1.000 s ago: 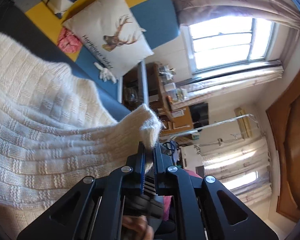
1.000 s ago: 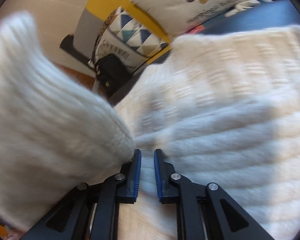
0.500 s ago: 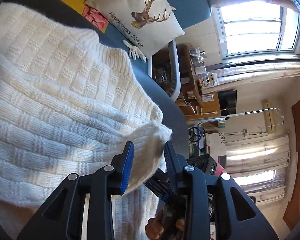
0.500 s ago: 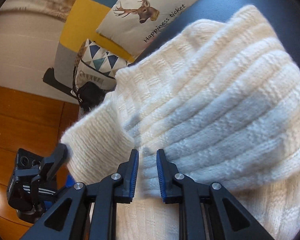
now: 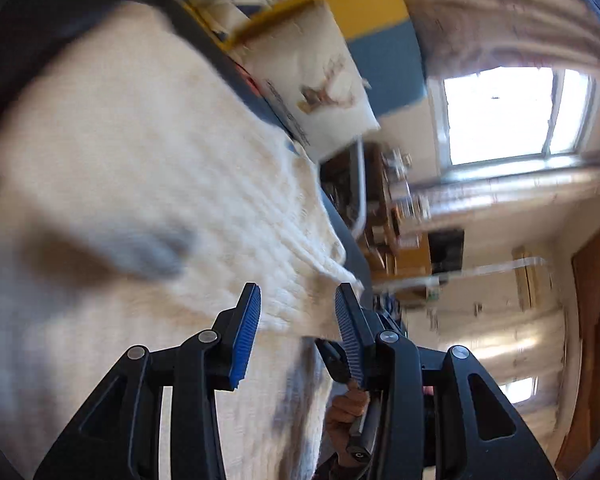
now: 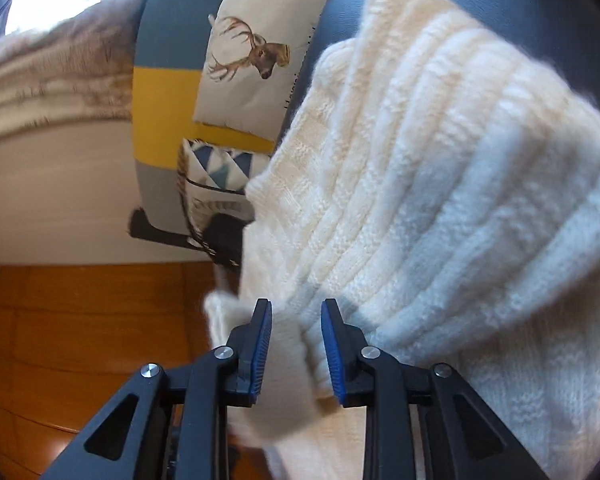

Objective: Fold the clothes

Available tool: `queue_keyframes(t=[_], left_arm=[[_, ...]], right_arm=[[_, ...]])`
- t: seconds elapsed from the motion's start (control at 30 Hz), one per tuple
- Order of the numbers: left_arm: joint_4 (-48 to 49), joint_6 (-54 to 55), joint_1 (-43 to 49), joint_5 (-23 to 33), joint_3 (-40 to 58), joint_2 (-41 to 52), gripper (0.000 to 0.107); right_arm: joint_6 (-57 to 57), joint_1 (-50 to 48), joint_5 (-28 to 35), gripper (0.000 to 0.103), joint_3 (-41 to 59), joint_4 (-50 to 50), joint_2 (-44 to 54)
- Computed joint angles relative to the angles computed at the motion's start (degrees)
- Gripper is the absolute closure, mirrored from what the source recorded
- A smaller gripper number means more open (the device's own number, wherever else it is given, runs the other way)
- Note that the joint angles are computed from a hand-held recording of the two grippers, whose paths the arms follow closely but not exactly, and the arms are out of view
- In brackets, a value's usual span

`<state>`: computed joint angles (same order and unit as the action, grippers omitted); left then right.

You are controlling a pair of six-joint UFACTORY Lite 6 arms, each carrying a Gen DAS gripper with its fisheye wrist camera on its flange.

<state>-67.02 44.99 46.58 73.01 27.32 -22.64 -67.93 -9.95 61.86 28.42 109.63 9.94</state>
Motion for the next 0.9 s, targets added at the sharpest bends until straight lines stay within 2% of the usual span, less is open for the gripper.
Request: queue_keyframes(t=[0.07, 0.13, 0.2, 0.37, 0.4, 0.7, 0.8, 0.9], left_arm=[[3.6, 2.2, 9.5, 3.9, -2.1, -0.6, 0.065], [7.3, 5.2, 18.1, 7.0, -3.3, 0.6, 0.065], [9.9, 7.5, 24.3, 7.9, -3.5, 1.4, 0.065], [11.0, 9.6, 32.3, 9.1, -1.2, 6.7, 0.065], [10.9, 9.6, 32.7, 8.9, -0.6, 7.4, 0.065], [4.1, 2.8, 29.5, 6.7, 2.9, 15.3, 0.065], [1.9, 0.2, 24.5, 2.5, 1.8, 15.6, 0.065], [1.2, 0.1, 22.1, 0.0, 0.9, 17.0, 0.065]], right_arm=[[-2.2, -1.3, 3.7, 0.073, -2.4, 2.0, 0.8], [-3.3, -0.8, 4.6, 0.066, -3.1, 3.7, 1.6], [-3.1, -0.4, 3.1, 0.066, -3.6, 3.0, 0.5], [-0.9, -0.5, -1.4, 0.063, -4.2, -1.4, -6.0], [-0.4, -0.7, -2.0, 0.06, -4.1, -2.4, -7.3], [-1.8, 0.6, -7.3, 0.06, -4.9, -7.7, -17.2], [-0.5, 3.5, -12.7, 0.053, -4.2, -10.3, -20.4], [1.1, 3.8, -14.5, 0.052, -3.8, -13.0, -21.1]])
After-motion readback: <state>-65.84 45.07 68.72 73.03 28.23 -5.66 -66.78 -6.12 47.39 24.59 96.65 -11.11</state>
